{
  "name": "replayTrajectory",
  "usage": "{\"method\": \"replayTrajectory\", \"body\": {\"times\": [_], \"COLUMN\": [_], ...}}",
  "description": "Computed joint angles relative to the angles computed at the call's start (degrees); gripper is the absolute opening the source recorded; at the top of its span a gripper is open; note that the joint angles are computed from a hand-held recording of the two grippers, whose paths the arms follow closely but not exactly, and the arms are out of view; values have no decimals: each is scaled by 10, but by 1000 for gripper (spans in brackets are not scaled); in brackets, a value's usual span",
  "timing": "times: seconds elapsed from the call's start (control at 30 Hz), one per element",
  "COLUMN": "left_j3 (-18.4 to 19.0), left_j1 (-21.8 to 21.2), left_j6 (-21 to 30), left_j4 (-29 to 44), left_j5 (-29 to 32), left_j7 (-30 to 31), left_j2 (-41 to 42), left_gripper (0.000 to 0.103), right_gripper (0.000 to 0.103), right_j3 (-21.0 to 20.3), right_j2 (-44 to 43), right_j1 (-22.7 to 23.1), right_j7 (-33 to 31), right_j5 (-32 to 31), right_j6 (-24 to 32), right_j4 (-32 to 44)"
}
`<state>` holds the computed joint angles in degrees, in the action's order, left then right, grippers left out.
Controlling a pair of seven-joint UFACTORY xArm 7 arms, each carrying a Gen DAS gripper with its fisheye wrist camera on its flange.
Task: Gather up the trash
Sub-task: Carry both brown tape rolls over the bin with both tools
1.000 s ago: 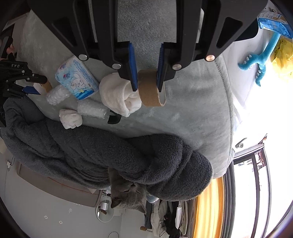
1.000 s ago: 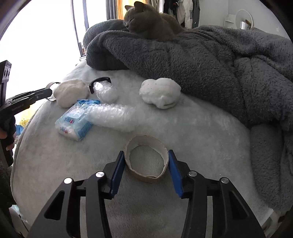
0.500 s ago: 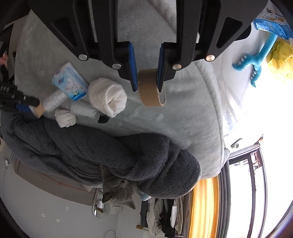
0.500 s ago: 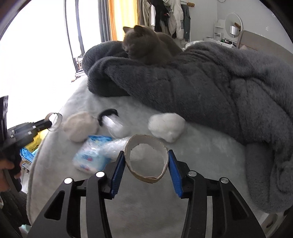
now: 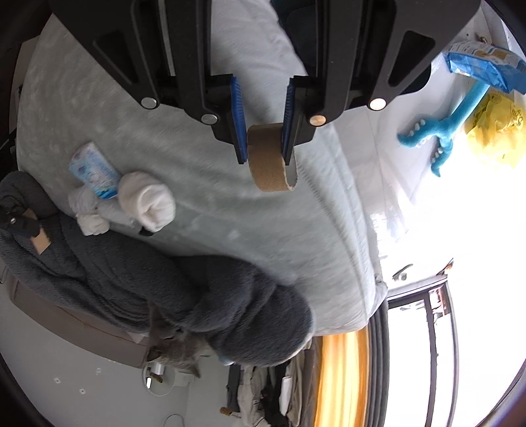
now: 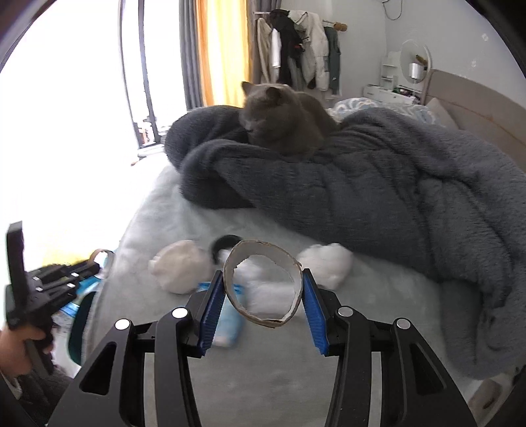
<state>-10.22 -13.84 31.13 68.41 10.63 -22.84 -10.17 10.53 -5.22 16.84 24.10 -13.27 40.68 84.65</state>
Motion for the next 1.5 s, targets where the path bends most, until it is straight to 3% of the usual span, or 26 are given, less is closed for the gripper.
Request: {"method": "replayTrajectory", "body": {"times": [0.13, 0.4, 0.73, 1.23, 1.37, 1.5], "left_j3": [5, 14, 32, 70, 84, 87], "left_j1": [9, 24, 41, 70, 77, 82], "left_j6": [10, 42, 75, 143, 162, 174], "left_j4": [-28, -73, -128, -188, -195, -199], "left_j5": [2, -5, -31, -102, -128, -145], "left_j7": [-11, -1, 36, 101, 126, 144], "left_j2": [-17, -41, -65, -84, -84, -84], "left_gripper": [22, 22, 22, 22, 22, 22], "right_gripper": [47, 47, 47, 47, 47, 47], "right_j3": [2, 10, 15, -6, -13, -24], "right_j2": [17, 58, 170, 334, 393, 480], "right_j1": [11, 39, 115, 213, 235, 265], "right_j7": [-12, 5, -17, -33, -45, -63], "right_j5": [39, 40, 39, 65, 76, 87], "right_j6": [-17, -23, 15, 110, 150, 223], "right_j4": [13, 47, 171, 370, 451, 586]}}
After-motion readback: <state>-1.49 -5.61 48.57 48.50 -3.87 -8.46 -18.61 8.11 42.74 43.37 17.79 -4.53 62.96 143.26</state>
